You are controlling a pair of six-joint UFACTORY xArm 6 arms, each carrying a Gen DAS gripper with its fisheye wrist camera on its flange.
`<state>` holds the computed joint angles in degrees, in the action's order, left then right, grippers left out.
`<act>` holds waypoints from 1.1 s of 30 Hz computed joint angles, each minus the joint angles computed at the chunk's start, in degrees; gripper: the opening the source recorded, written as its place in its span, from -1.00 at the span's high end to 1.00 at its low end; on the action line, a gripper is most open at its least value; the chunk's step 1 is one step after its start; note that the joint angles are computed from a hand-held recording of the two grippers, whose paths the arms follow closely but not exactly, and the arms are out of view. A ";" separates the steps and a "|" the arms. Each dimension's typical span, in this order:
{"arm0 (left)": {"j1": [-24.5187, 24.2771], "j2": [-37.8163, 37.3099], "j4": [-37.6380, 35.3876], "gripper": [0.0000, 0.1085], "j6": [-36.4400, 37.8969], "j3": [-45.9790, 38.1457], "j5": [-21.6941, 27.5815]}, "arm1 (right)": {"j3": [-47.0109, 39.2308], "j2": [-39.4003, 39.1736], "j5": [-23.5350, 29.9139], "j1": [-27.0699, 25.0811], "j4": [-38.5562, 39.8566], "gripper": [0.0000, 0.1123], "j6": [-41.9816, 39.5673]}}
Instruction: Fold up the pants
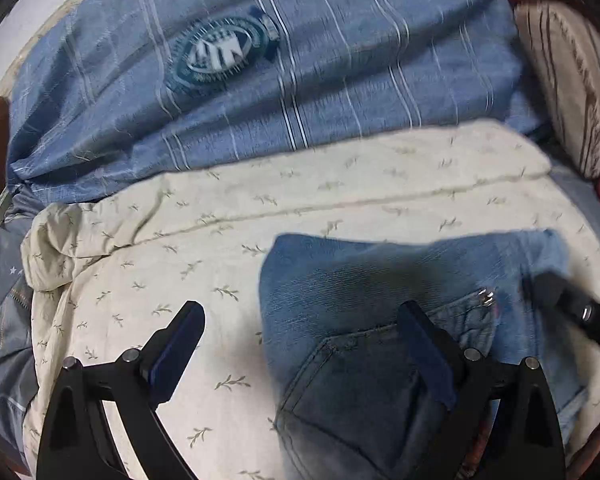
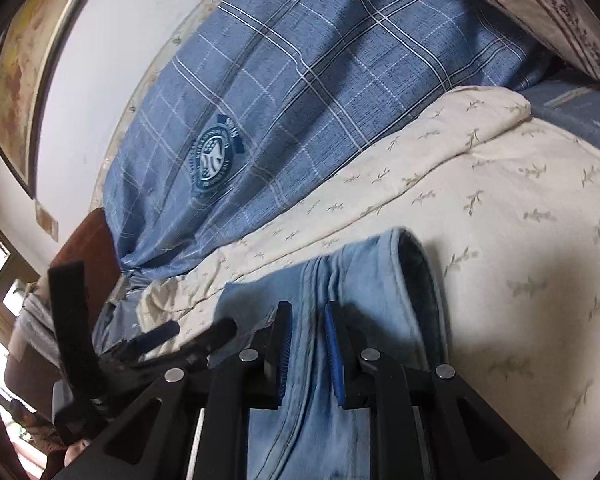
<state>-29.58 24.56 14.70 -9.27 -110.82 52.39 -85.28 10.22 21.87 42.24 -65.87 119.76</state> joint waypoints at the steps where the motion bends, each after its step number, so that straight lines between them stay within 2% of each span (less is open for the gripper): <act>1: -0.08 0.07 0.27 -0.79 0.15 0.40 -0.25 | -0.75 0.78 0.23 -0.32 3.19 0.65 -3.32; 3: -0.07 -0.67 0.81 -0.79 0.03 2.66 -2.65 | -1.33 2.33 -0.64 -1.33 11.67 0.64 -10.50; 5: -0.20 0.24 0.05 -0.79 1.67 1.72 -1.95 | -0.48 3.32 -3.90 -2.54 18.85 0.66 -15.33; 9: -0.24 4.72 -4.04 -0.82 6.01 -4.98 3.60 | 0.40 3.76 -6.39 -3.36 22.14 0.66 -17.90; 12: -0.17 6.55 -4.86 -0.84 6.49 -8.57 7.15 | 0.42 3.91 -6.91 -3.45 20.80 0.66 -17.31; 14: -0.43 5.31 -3.92 -0.83 5.16 -7.41 7.07 | 1.05 3.45 -8.35 -3.77 18.27 0.66 -14.27; 17: -0.28 -0.45 -4.70 -0.78 4.29 -0.21 3.99 | 2.37 1.28 -8.56 -3.41 9.55 0.66 -5.98; 20: -0.02 -9.42 -4.24 -0.78 2.76 11.29 -3.07 | 2.64 -0.66 -6.09 -1.53 3.14 0.67 -4.04; 23: -0.18 -15.14 -1.42 -0.78 1.16 18.21 -6.61 | 3.79 -2.44 -4.56 0.45 -0.19 0.67 -2.54; 26: -0.76 -20.33 1.34 -0.78 -0.45 25.19 -9.22 | 6.02 -4.30 -3.23 2.55 1.73 0.67 -3.53; 29: -1.43 -23.31 2.41 -0.78 -1.53 30.00 -9.63 | 7.18 -5.15 -0.85 4.39 4.19 0.67 -5.91; 33: -1.91 -24.98 3.59 -0.80 -2.84 34.77 -10.63 | 10.26 -6.77 1.26 6.57 4.44 0.65 -3.18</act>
